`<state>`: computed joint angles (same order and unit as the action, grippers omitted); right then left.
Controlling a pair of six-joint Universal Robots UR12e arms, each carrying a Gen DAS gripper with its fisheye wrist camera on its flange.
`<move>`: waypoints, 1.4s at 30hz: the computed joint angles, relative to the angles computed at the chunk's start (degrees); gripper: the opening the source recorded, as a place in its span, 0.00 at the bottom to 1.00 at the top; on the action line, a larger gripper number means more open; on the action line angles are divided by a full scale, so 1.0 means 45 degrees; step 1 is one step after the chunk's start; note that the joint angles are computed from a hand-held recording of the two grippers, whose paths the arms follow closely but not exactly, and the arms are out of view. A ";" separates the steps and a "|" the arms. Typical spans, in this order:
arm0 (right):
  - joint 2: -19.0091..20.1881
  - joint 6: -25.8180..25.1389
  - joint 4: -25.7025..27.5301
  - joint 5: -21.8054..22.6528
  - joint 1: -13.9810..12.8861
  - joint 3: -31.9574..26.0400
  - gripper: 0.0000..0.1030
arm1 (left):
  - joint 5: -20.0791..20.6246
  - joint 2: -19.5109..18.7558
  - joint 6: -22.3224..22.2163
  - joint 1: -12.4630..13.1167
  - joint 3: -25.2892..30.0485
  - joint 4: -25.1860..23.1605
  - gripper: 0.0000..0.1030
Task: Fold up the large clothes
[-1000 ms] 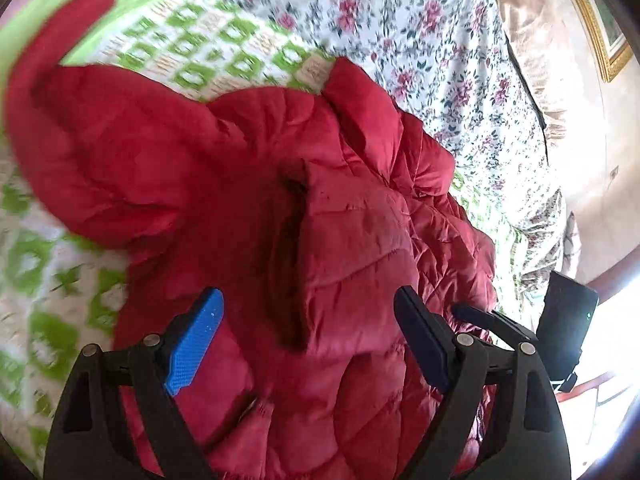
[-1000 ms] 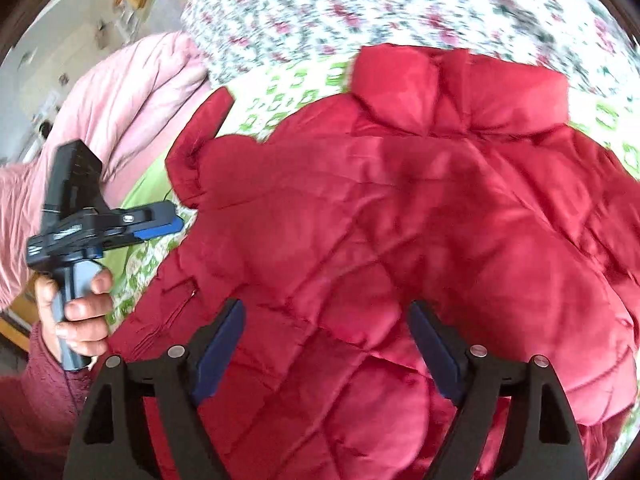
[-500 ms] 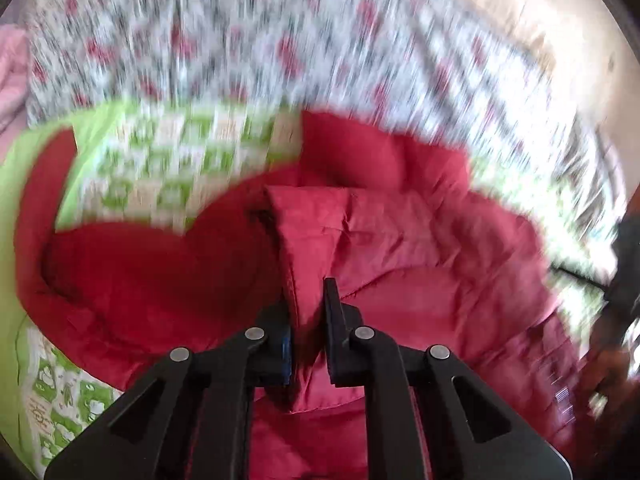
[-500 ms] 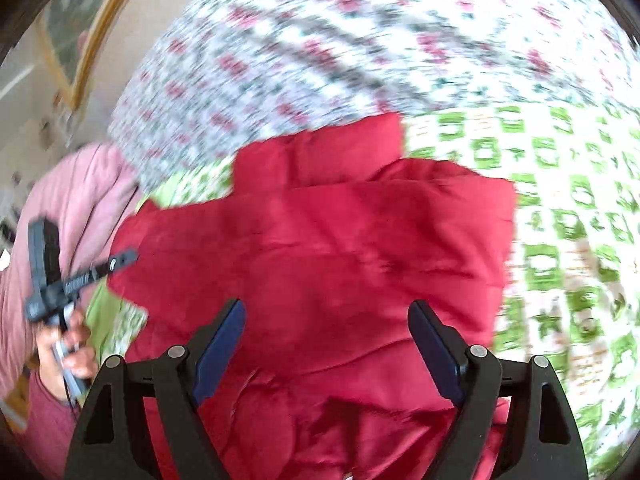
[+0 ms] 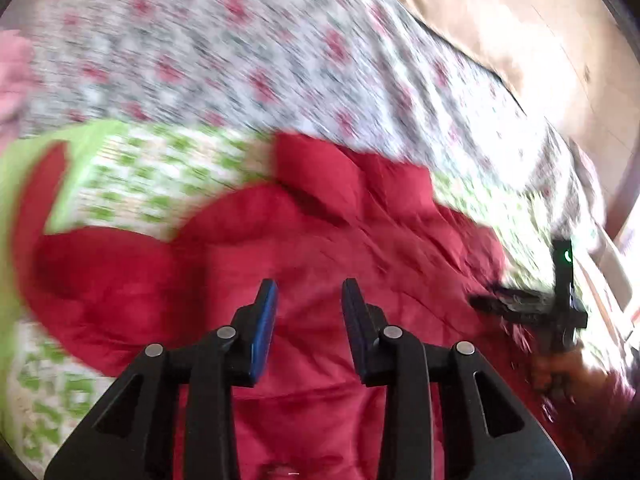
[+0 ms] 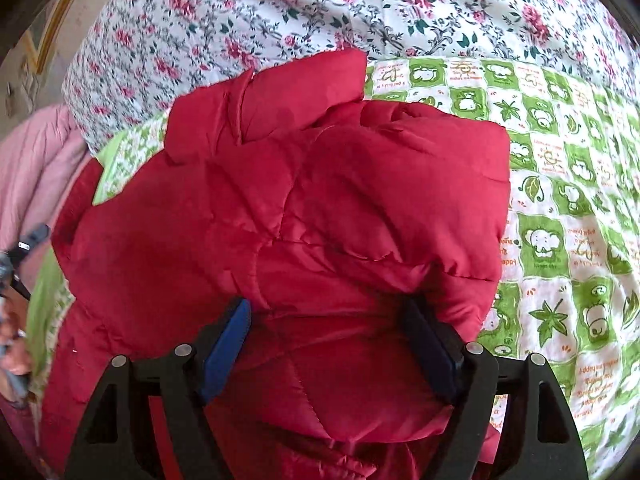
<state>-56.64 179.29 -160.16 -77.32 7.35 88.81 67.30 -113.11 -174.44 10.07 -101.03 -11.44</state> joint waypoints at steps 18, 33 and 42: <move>0.0528 -0.1359 0.0923 -0.1883 0.0338 -0.0986 0.78 | 0.2245 -0.1091 0.0827 -0.0669 0.0478 -0.0801 0.31; -0.0567 -0.1536 -0.0060 -0.0676 0.0465 0.0313 0.80 | 0.2601 -0.0051 -0.0023 0.0142 -0.0168 -0.0274 0.53; -0.1111 -0.1689 -0.0128 0.0434 0.0433 0.1072 0.80 | 0.3743 0.0090 -0.0887 0.0829 -0.0124 -0.0010 0.56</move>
